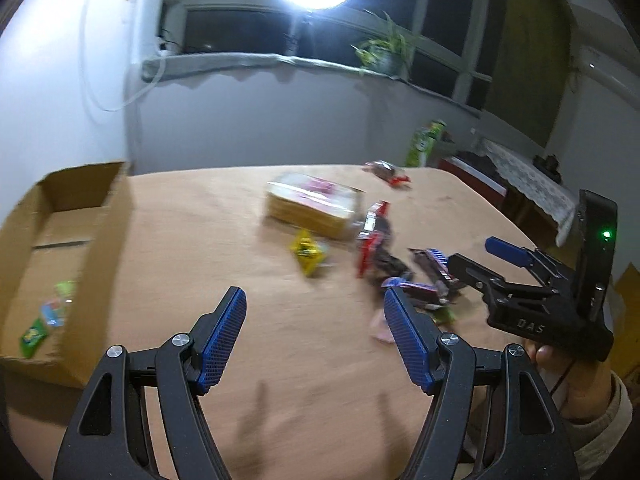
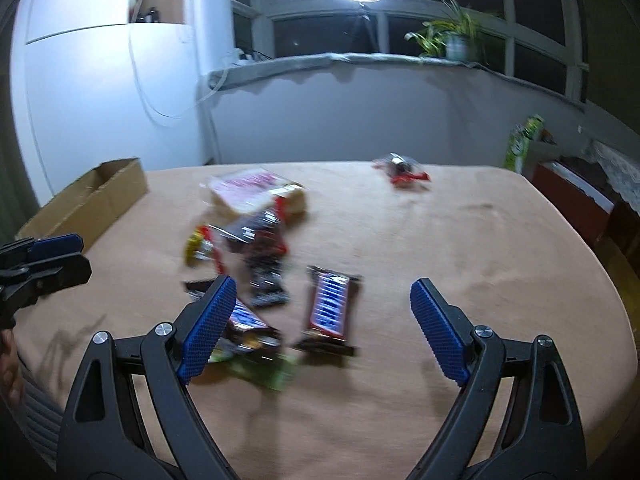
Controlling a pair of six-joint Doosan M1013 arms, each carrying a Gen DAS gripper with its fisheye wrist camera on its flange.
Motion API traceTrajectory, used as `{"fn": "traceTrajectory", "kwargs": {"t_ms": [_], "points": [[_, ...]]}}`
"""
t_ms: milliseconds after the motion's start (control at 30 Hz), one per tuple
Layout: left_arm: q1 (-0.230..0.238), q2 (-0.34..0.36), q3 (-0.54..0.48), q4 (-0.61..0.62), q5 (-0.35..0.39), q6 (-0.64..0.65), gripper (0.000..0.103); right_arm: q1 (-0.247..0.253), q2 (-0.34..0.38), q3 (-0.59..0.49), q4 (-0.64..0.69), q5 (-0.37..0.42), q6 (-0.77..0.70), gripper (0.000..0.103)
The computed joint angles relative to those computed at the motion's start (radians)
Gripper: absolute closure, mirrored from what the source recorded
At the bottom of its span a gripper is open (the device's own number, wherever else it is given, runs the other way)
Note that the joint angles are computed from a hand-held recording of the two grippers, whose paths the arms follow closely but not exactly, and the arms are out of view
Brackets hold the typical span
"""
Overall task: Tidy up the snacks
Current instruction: 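Grasp a Snickers bar with the right gripper while the left gripper grasps another Snickers bar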
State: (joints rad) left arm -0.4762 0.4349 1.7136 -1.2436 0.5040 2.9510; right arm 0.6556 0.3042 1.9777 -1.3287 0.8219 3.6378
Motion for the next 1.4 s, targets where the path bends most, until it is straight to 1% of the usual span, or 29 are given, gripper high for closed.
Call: {"fn": "traceTrajectory", "kwargs": {"t_ms": [100,167,300,367,433,533,567,600,667,700,733,767,833,867,900,933,967,1000,1033,1067,1167,1300,1333,1367,1400], "points": [[-0.026,0.010,-0.011,0.043,0.028,-0.031,0.032,-0.018,-0.008,0.021,0.007,-0.032,0.019,0.012],[-0.042,0.015,-0.016,0.062,0.033,-0.038,0.032,-0.027,-0.013,0.036,-0.004,-0.062,0.036,0.012],[-0.070,0.032,-0.034,0.128,0.038,-0.093,0.032,-0.041,-0.014,0.043,-0.025,-0.110,0.043,0.012],[-0.080,0.041,-0.044,0.162,0.045,-0.118,0.032,-0.056,-0.015,0.044,-0.030,-0.145,0.034,0.012],[-0.086,0.047,-0.049,0.192,0.040,-0.146,0.032,-0.072,-0.011,0.042,0.001,-0.172,0.000,0.012],[-0.090,0.062,-0.066,0.239,0.049,-0.206,0.032,-0.089,-0.010,0.050,0.005,-0.222,-0.001,0.012],[-0.092,0.066,-0.070,0.253,0.049,-0.222,0.032,-0.092,-0.008,0.050,0.013,-0.234,-0.018,0.014],[-0.094,0.069,-0.073,0.258,0.052,-0.230,0.032,-0.092,-0.007,0.049,0.019,-0.237,-0.035,0.017],[-0.096,0.074,-0.079,0.264,0.064,-0.238,0.032,-0.090,-0.004,0.045,0.039,-0.229,-0.078,0.036],[-0.098,0.076,-0.083,0.269,0.066,-0.242,0.032,-0.088,-0.004,0.046,0.045,-0.218,-0.085,0.042],[-0.100,0.078,-0.085,0.275,0.065,-0.246,0.032,-0.087,-0.006,0.048,0.047,-0.209,-0.085,0.055],[-0.102,0.078,-0.086,0.280,0.064,-0.248,0.032,-0.087,-0.011,0.057,0.039,-0.204,-0.068,0.063],[-0.106,0.078,-0.086,0.285,0.064,-0.243,0.032,-0.092,-0.023,0.076,0.011,-0.219,-0.026,0.071],[-0.108,0.079,-0.086,0.290,0.064,-0.242,0.032,-0.093,-0.028,0.083,0.002,-0.220,-0.011,0.071],[-0.110,0.081,-0.088,0.296,0.068,-0.245,0.033,-0.093,-0.031,0.088,-0.007,-0.220,0.001,0.071],[-0.109,0.084,-0.089,0.290,0.083,-0.236,0.047,-0.091,-0.033,0.092,-0.016,-0.219,0.011,0.071],[-0.110,0.086,-0.090,0.304,0.088,-0.244,0.052,-0.090,-0.033,0.095,-0.027,-0.218,0.023,0.071],[-0.116,0.085,-0.088,0.312,0.072,-0.245,0.059,-0.089,-0.034,0.098,-0.039,-0.217,0.035,0.071],[-0.119,0.084,-0.086,0.313,0.061,-0.239,0.070,-0.088,-0.034,0.100,-0.050,-0.218,0.048,0.071],[-0.118,0.085,-0.087,0.310,0.064,-0.238,0.073,-0.088,-0.035,0.103,-0.063,-0.219,0.063,0.072],[-0.112,0.089,-0.094,0.293,0.083,-0.237,0.076,-0.090,-0.038,0.112,-0.093,-0.229,0.099,0.072],[-0.118,0.091,-0.102,0.330,0.083,-0.246,0.075,-0.092,-0.041,0.119,-0.117,-0.239,0.126,0.072],[-0.121,0.091,-0.102,0.342,0.079,-0.244,0.072,-0.092,-0.041,0.118,-0.116,-0.239,0.123,0.072],[-0.125,0.092,-0.106,0.361,0.076,-0.248,0.067,-0.092,-0.041,0.118,-0.114,-0.238,0.120,0.072],[-0.130,0.092,-0.109,0.375,0.068,-0.245,0.047,-0.092,-0.040,0.118,-0.114,-0.239,0.120,0.072]]}}
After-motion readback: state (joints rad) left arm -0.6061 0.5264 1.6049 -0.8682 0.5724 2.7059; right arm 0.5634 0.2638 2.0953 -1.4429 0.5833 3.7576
